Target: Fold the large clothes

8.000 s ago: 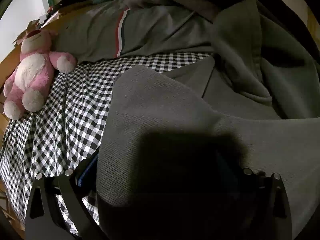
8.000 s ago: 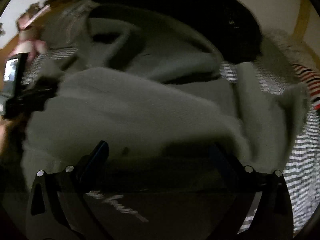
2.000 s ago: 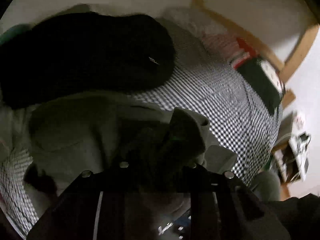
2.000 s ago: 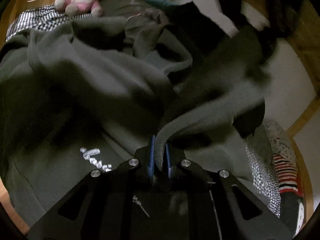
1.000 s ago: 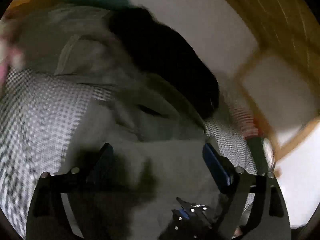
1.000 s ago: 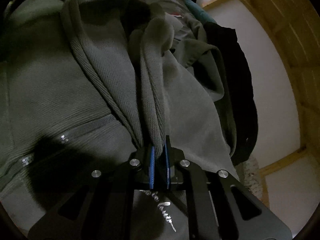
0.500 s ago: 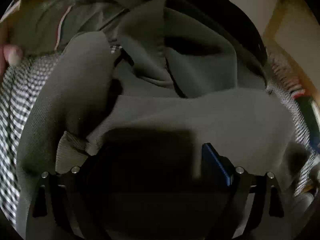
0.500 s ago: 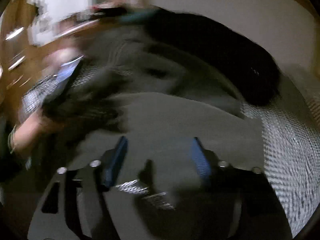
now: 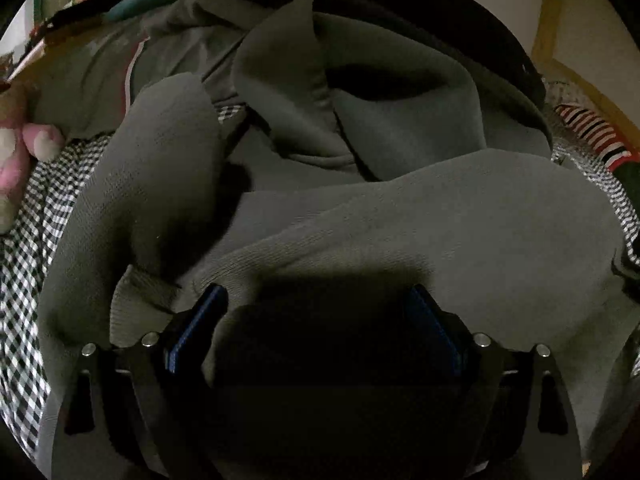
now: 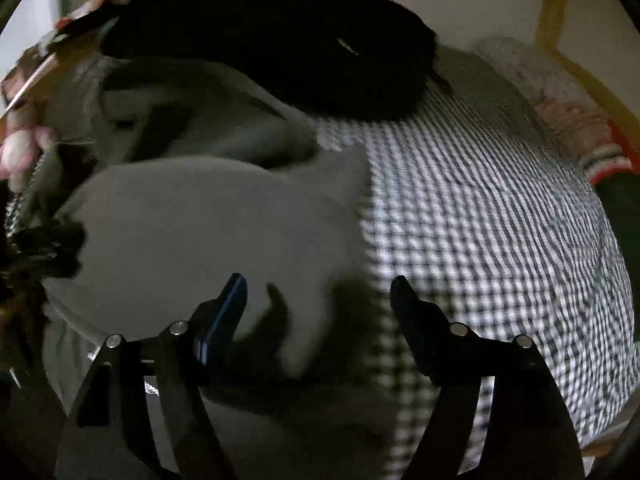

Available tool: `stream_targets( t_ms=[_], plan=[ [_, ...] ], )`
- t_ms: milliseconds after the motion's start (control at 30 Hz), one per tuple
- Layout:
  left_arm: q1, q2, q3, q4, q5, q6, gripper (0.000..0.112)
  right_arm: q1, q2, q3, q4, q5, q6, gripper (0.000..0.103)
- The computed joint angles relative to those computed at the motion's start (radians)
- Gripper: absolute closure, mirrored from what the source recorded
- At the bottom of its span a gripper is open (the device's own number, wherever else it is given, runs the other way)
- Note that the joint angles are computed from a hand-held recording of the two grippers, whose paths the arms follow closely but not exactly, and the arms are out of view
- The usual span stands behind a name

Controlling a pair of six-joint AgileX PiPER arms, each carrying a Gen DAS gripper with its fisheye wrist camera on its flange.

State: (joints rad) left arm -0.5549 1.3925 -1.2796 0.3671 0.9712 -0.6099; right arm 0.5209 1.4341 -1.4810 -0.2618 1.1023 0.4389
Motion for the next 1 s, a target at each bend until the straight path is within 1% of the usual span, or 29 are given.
stream_targets(
  t_ms=[100, 133, 167, 200, 233, 333, 367, 400, 433, 467, 500, 533, 600, 633, 667, 700, 733, 767, 800, 833, 933, 1000],
  plan=[
    [-0.013, -0.006, 0.012, 0.022, -0.003, -0.023, 0.022, 0.087, 0.138, -0.126, 0.074, 0.016, -0.078, 0.029],
    [-0.015, -0.007, 0.014, 0.026, -0.004, -0.026, 0.022, 0.110, 0.170, -0.137, 0.077, 0.032, -0.079, 0.029],
    [-0.019, -0.008, 0.017, 0.031, -0.005, -0.031, 0.022, 0.141, 0.223, -0.164, 0.058, 0.073, -0.070, 0.027],
    [-0.021, -0.008, 0.017, 0.034, -0.005, -0.032, 0.022, 0.181, 0.237, -0.151, -0.002, 0.089, -0.040, 0.027],
    [-0.024, -0.008, 0.018, 0.036, -0.005, -0.034, 0.022, 0.206, 0.211, -0.119, -0.038, 0.080, -0.018, 0.027],
    [-0.029, -0.014, 0.032, 0.047, -0.012, -0.045, 0.021, 0.182, 0.150, -0.065, -0.031, 0.083, -0.041, 0.026],
    [-0.034, -0.016, 0.038, 0.056, -0.016, -0.055, 0.021, 0.174, 0.123, -0.043, -0.070, 0.103, -0.028, 0.020],
    [-0.036, -0.017, 0.041, 0.061, -0.018, -0.060, 0.021, 0.160, 0.099, -0.021, -0.076, 0.112, -0.019, 0.019],
    [-0.037, -0.018, 0.042, 0.063, -0.019, -0.062, 0.021, 0.113, 0.067, 0.005, -0.043, 0.097, -0.003, 0.020],
    [-0.037, -0.018, 0.043, 0.065, -0.020, -0.064, 0.021, 0.059, 0.043, 0.018, 0.031, 0.078, -0.010, 0.021],
    [-0.038, -0.018, 0.043, 0.068, -0.020, -0.065, 0.021, 0.022, 0.030, 0.019, 0.064, 0.065, 0.007, 0.024],
    [-0.039, -0.018, 0.044, 0.071, -0.019, -0.068, 0.021, 0.019, 0.026, 0.016, 0.058, 0.065, 0.015, 0.024],
    [-0.039, -0.018, 0.044, 0.070, -0.019, -0.066, 0.021, 0.049, 0.029, 0.011, 0.013, 0.047, 0.042, 0.023],
    [-0.036, -0.017, 0.041, 0.067, -0.019, -0.062, 0.021, 0.063, 0.052, -0.004, 0.033, 0.041, 0.013, 0.023],
    [-0.038, -0.017, 0.041, 0.070, -0.018, -0.065, 0.021, 0.095, 0.080, -0.016, 0.017, 0.053, 0.004, 0.022],
    [-0.039, -0.017, 0.041, 0.069, -0.017, -0.065, 0.021, 0.133, 0.100, -0.006, -0.039, 0.061, 0.004, 0.022],
    [-0.039, -0.017, 0.041, 0.069, -0.017, -0.065, 0.021, 0.184, 0.084, 0.044, -0.094, 0.061, 0.038, 0.022],
    [-0.038, -0.018, 0.042, 0.069, -0.018, -0.065, 0.021, 0.212, 0.066, 0.066, -0.116, 0.057, 0.058, 0.022],
    [-0.037, -0.017, 0.042, 0.068, -0.019, -0.064, 0.021, 0.199, 0.051, 0.080, -0.100, 0.046, 0.057, 0.022],
    [-0.037, -0.017, 0.042, 0.068, -0.019, -0.064, 0.021, 0.158, 0.026, 0.099, -0.048, 0.028, 0.028, 0.022],
    [-0.040, -0.017, 0.040, 0.068, -0.017, -0.065, 0.021, 0.057, -0.025, 0.141, 0.043, -0.002, -0.053, 0.021],
    [-0.041, -0.018, 0.041, 0.069, -0.017, -0.067, 0.021, 0.045, -0.044, 0.152, 0.055, 0.001, -0.058, 0.020]
  ],
)
